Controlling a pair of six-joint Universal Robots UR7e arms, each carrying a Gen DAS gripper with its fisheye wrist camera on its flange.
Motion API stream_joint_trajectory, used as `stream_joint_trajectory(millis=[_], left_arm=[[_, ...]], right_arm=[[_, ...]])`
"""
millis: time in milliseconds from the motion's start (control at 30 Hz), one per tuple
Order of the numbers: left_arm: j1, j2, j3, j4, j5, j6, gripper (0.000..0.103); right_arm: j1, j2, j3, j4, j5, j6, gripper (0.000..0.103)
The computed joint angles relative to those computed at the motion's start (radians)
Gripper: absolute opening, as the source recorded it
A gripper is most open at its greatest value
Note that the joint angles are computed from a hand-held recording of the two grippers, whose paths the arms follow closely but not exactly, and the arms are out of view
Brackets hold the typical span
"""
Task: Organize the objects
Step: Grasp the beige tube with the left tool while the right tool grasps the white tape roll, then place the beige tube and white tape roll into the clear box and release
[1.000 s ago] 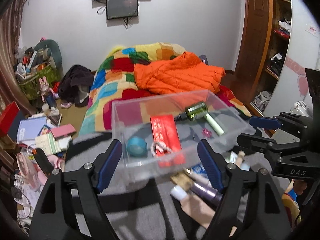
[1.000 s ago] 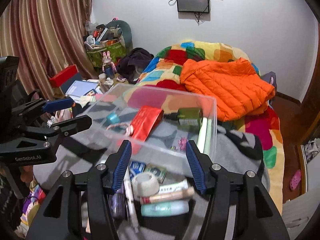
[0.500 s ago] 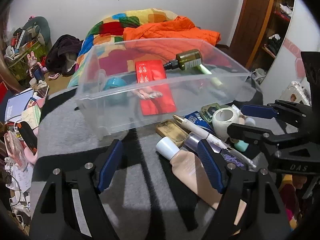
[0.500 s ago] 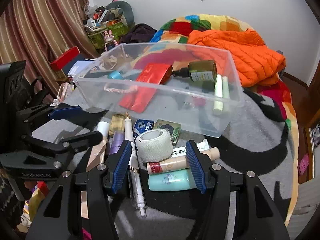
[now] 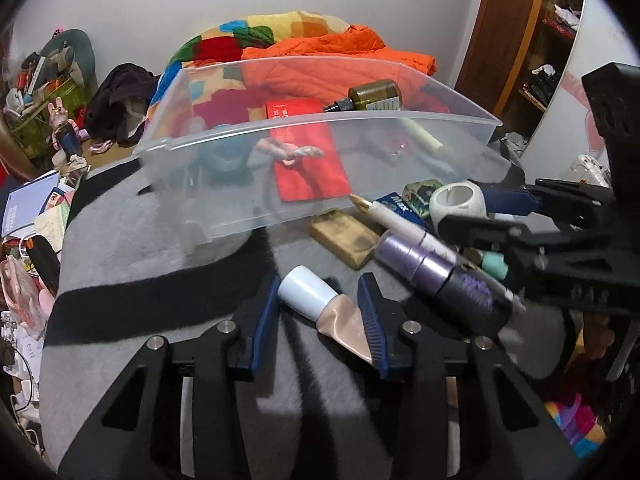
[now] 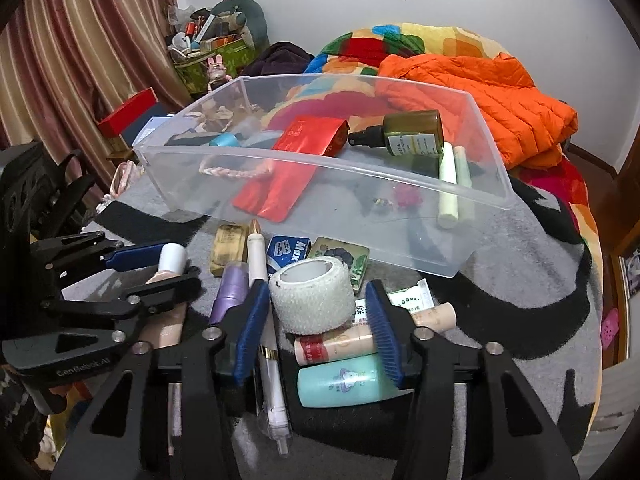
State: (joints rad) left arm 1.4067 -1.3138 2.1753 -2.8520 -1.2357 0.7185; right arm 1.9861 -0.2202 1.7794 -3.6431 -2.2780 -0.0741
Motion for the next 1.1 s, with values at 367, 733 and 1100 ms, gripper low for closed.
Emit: stream_joint_trajectory(millis=[367, 733, 1100], left_arm=[[0.017, -0.059, 0.016, -0.037, -0.048, 0.028, 0.032], [-0.009, -0.096, 0.005, -0.013, -0.073, -0.001, 0.022], [-0.047, -0.149, -0.002, -0.036, -0.107, -0.024, 0.021]], right_arm=[[0.021, 0.002, 0.012, -0.057, 0.008, -0.017, 0.038], [0.052, -0.022, 0.038, -0.135, 0.005, -0.022, 0.038], [0.072, -0.047, 0.044, -0.212, -0.001, -0.04, 0.038]])
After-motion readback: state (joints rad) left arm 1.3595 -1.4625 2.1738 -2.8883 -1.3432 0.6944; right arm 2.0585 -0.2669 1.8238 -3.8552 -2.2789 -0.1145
